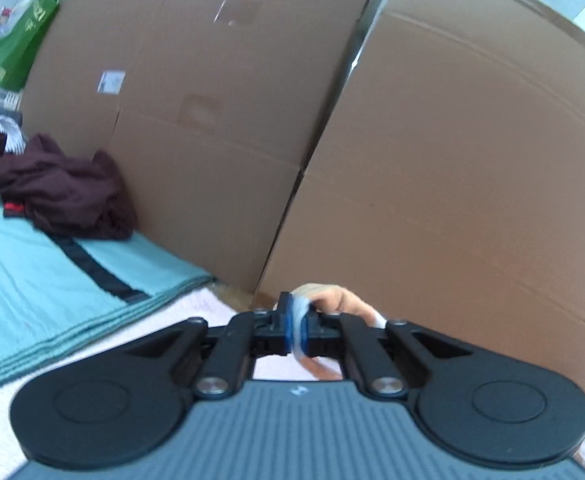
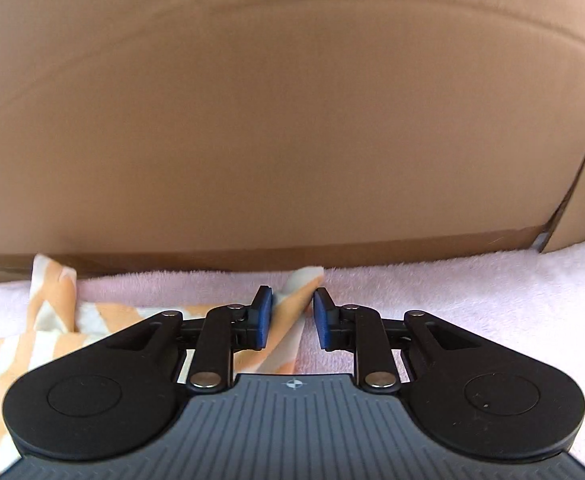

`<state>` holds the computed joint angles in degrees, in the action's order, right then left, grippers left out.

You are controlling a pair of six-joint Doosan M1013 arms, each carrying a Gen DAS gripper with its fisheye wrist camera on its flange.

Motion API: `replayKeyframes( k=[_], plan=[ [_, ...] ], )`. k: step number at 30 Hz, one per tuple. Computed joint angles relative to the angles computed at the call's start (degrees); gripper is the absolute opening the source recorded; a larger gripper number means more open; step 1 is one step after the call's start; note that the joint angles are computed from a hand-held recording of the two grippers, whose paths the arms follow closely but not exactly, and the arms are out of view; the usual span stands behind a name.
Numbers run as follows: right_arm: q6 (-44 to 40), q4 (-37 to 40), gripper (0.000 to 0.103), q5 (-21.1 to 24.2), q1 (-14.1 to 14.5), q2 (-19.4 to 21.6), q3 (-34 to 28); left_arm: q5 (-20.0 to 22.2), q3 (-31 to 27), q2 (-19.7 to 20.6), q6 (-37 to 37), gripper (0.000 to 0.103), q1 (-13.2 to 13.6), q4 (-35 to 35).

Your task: Fold clothes

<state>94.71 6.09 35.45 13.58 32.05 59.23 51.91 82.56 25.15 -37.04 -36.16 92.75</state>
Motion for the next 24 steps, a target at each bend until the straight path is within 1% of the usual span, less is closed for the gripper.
replayKeyframes(
  k=[1, 4, 7, 9, 11, 14, 16, 20, 21, 23, 24],
  plan=[
    [-2.1, 2.9, 0.022, -0.8, -0.3, -0.6, 0.8, -1.0, -0.5, 0.2, 1.7, 0.003, 0.2, -1.6],
    [-8.8, 11.1, 0.023, -2.2, -1.0, -2.1, 2.8, -4.2, -2.0, 0.4, 6.8, 0.002, 1.1, -9.4],
    [-14.6, 12.2, 0.023, -0.6, -0.8, -2.9, 3.3, -4.4, -3.2, 0.8, 10.2, 0.002, 1.7, -15.4],
    [-19.4, 13.7, 0.023, -1.7, -0.7, -3.7, 4.6, -4.6, -3.8, 1.0, 11.3, 0.002, 1.9, -17.5],
    [-24.6, 15.5, 0.024, -2.5, -0.5, -4.3, 5.7, -4.8, -4.1, 1.2, 12.4, 0.003, 2.0, -18.6],
    [-33.8, 19.1, 0.025, -1.8, 0.0, -4.9, 6.8, -5.2, -4.3, 1.4, 13.3, 0.003, 2.2, -18.6],
    [-38.3, 20.5, 0.036, -1.7, 0.6, -5.5, 7.9, -5.4, -4.3, 1.4, 13.4, 0.003, 2.2, -18.3],
    [-34.4, 13.2, 0.036, 1.5, 1.9, -3.1, 4.6, -5.8, -4.0, 1.3, 13.3, 0.003, 2.0, -17.5],
    [-34.1, 13.0, 0.035, 1.8, 1.9, -3.0, 4.5, -6.0, -3.9, 1.2, 13.0, 0.003, 2.0, -17.1],
    [-34.7, 15.1, 0.011, 1.1, 1.8, -3.3, 5.0, -7.1, -3.6, 1.0, 12.2, 0.003, 2.1, -16.4],
    [-34.8, 15.5, 0.003, 0.1, 1.8, -3.5, 5.3, -7.7, -3.4, 0.9, 11.9, 0.002, 2.2, -16.1]
  ],
)
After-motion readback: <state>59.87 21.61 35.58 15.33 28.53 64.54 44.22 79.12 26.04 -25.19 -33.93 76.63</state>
